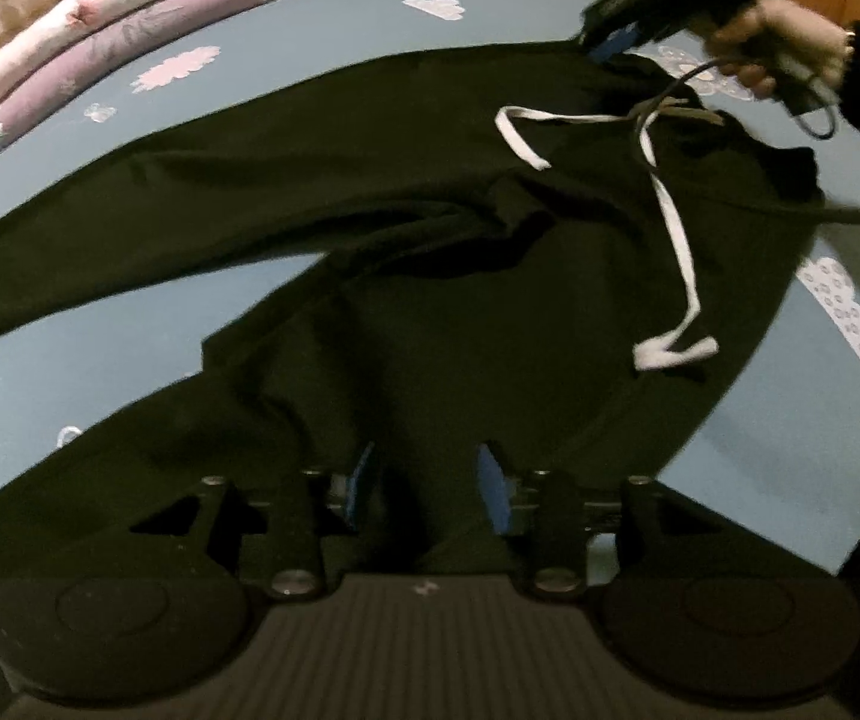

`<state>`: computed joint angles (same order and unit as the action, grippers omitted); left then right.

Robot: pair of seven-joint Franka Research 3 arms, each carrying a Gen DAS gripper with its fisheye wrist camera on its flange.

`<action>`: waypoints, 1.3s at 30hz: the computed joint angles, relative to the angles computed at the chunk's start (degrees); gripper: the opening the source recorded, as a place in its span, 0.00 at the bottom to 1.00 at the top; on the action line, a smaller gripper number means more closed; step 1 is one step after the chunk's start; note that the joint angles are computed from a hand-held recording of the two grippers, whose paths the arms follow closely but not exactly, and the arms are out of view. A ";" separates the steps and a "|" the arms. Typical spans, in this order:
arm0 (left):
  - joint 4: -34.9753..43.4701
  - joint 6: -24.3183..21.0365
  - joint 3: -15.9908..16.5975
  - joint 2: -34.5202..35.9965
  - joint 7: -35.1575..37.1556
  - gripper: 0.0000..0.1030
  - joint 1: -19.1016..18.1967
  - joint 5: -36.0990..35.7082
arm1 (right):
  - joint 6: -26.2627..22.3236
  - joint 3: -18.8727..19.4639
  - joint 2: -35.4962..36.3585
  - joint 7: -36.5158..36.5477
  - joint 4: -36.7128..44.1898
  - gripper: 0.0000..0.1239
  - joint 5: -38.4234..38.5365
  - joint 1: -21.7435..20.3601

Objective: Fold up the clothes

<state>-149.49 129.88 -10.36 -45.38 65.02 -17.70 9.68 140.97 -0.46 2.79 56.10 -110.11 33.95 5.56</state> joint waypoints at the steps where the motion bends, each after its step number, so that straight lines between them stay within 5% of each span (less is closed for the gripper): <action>1: 0.40 -0.51 -0.15 0.44 -0.56 0.42 0.29 -0.10 | 1.57 0.07 1.41 2.10 0.29 0.42 -3.37 0.45; 3: 1.19 -2.05 -0.27 1.26 -1.88 0.42 0.77 -0.57 | 4.80 -0.10 4.15 5.61 0.98 0.41 -9.68 1.21; 6: 1.11 -4.37 0.07 1.09 -3.54 0.42 1.00 -1.61 | 7.51 -0.09 6.38 6.12 2.77 0.24 -9.78 0.71; 9: 0.26 -7.14 1.05 0.34 -4.44 0.42 1.07 -3.05 | 6.20 -1.63 9.17 14.92 6.83 0.26 -17.04 1.53; 12: -1.19 -8.97 2.64 -2.31 -4.16 0.42 1.13 -4.30 | 2.20 -1.01 9.18 17.40 9.11 0.37 -17.14 0.88; 17: -1.32 -7.47 8.35 -6.38 1.94 0.42 3.41 -5.03 | 3.30 1.21 -0.70 10.86 1.27 0.56 -9.18 0.58; 21: 2.33 -1.45 13.46 -2.16 11.13 0.48 7.09 -4.31 | 3.64 1.66 -9.34 10.12 -6.70 0.66 -5.10 2.79; 27: 12.45 10.58 19.40 16.31 25.93 0.50 10.15 -6.85 | 6.91 6.21 -16.20 26.80 -14.83 0.70 -15.62 5.20; 33: 16.62 22.79 17.95 30.37 30.12 0.48 14.89 -8.84 | 9.81 9.51 -17.96 43.12 -17.31 0.70 -22.81 7.77; 39: 10.09 27.70 18.07 28.11 40.52 0.50 17.68 -14.82 | 6.35 10.62 -17.76 50.00 -16.71 0.70 -29.91 8.59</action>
<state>-139.40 157.59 7.71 -17.27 105.53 -0.01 -5.14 147.31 10.16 -14.97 106.10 -126.82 4.04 14.15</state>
